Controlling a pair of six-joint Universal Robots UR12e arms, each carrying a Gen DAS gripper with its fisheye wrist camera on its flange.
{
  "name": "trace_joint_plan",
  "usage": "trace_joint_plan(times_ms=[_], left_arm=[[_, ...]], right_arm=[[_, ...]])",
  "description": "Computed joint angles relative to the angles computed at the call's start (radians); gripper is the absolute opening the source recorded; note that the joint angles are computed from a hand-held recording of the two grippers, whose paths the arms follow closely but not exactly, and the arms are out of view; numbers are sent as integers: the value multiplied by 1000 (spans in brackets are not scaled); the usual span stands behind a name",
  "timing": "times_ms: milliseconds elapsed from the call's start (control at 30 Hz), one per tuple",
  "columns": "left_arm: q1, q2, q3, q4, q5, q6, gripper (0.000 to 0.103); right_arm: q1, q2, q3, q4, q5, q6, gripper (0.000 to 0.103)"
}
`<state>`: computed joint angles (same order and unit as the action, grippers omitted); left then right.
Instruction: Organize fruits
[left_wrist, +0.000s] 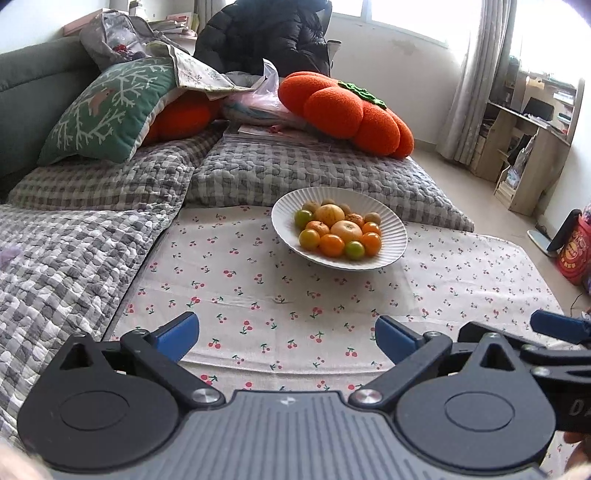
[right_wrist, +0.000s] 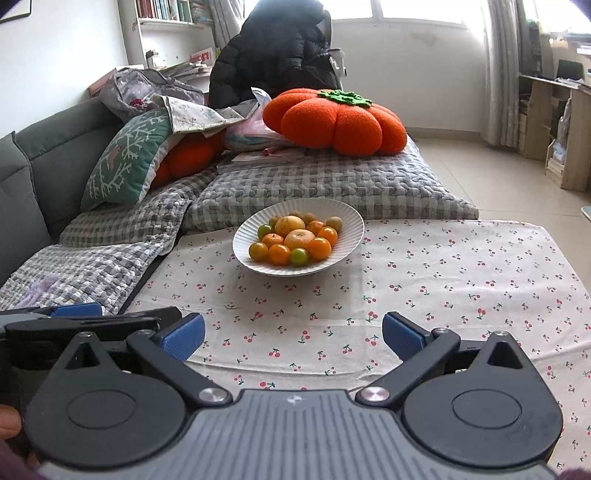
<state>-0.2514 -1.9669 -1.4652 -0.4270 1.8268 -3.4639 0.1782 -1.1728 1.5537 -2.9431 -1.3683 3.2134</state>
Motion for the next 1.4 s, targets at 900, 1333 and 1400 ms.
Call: trace_joint_plan(times_ms=[900,1333,1400], left_arm=[[-11,-14,1,54,58,77,96],[-5,-12,-1,37,32,65,96],[-5,-12,-1,35,31,61,96]], right_arm=[[2,2,-2,0,-8,6,103],[6,3,-2,4,-17,2,103],[6,3,-2,5,-19,1,103]])
